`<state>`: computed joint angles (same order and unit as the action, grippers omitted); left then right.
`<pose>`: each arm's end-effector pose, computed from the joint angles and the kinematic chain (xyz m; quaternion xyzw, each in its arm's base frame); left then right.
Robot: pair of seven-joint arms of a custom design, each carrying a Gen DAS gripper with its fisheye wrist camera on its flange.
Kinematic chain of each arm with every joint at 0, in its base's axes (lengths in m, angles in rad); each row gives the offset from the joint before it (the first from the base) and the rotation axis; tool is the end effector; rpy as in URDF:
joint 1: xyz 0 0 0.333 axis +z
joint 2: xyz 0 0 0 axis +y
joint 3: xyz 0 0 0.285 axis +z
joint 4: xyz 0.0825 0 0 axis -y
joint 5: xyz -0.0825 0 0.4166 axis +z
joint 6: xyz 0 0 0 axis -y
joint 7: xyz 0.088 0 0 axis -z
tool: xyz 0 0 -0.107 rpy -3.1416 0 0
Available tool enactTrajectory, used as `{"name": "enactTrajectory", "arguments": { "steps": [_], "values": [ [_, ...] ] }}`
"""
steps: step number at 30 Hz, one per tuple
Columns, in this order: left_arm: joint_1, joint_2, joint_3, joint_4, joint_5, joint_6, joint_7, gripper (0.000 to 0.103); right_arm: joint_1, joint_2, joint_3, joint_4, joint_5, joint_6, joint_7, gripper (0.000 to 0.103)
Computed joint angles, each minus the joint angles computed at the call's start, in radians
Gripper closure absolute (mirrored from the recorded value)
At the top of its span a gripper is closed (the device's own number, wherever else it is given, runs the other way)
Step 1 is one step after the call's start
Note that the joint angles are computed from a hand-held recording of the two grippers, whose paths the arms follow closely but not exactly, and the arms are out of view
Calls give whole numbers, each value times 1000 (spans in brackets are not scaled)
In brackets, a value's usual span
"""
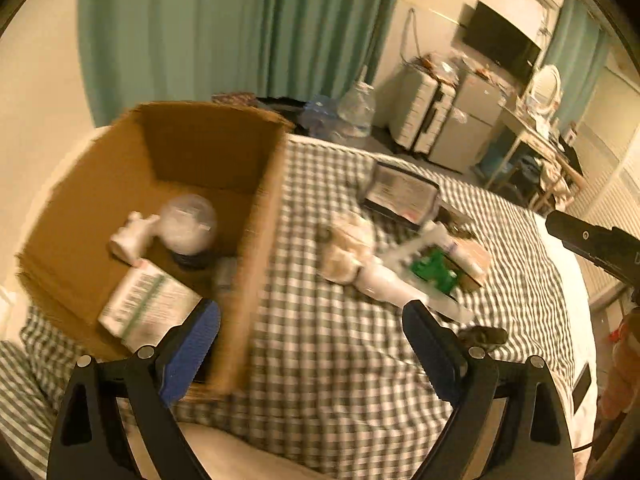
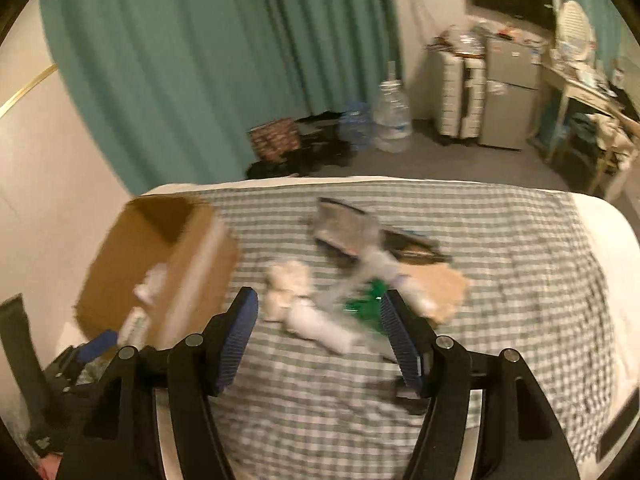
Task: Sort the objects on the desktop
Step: 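Grasp the white plastic bottle with the left tool while the right grasps the white tube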
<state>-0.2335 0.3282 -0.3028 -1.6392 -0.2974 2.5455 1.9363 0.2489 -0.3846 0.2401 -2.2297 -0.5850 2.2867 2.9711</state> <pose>0.6292 -0.3428 0.4584 -0.4157 0.8490 -0.3200 0.0623 0.4619 0.2418 0.5344 -0.4312 0.8293 -0.2614 0.2406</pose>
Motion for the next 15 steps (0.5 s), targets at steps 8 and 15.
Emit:
{"name": "enactTrajectory", "arguments": {
  "steps": [8,15],
  "values": [
    [-130,109,42,92,205,-77,-221,8,-38,-139,-27,-230,40,72,-8,39],
    [-226,318,62,324,334,-186,-368,8,-92,-104,-74,-314,81,219,-121,53]
  ]
}}
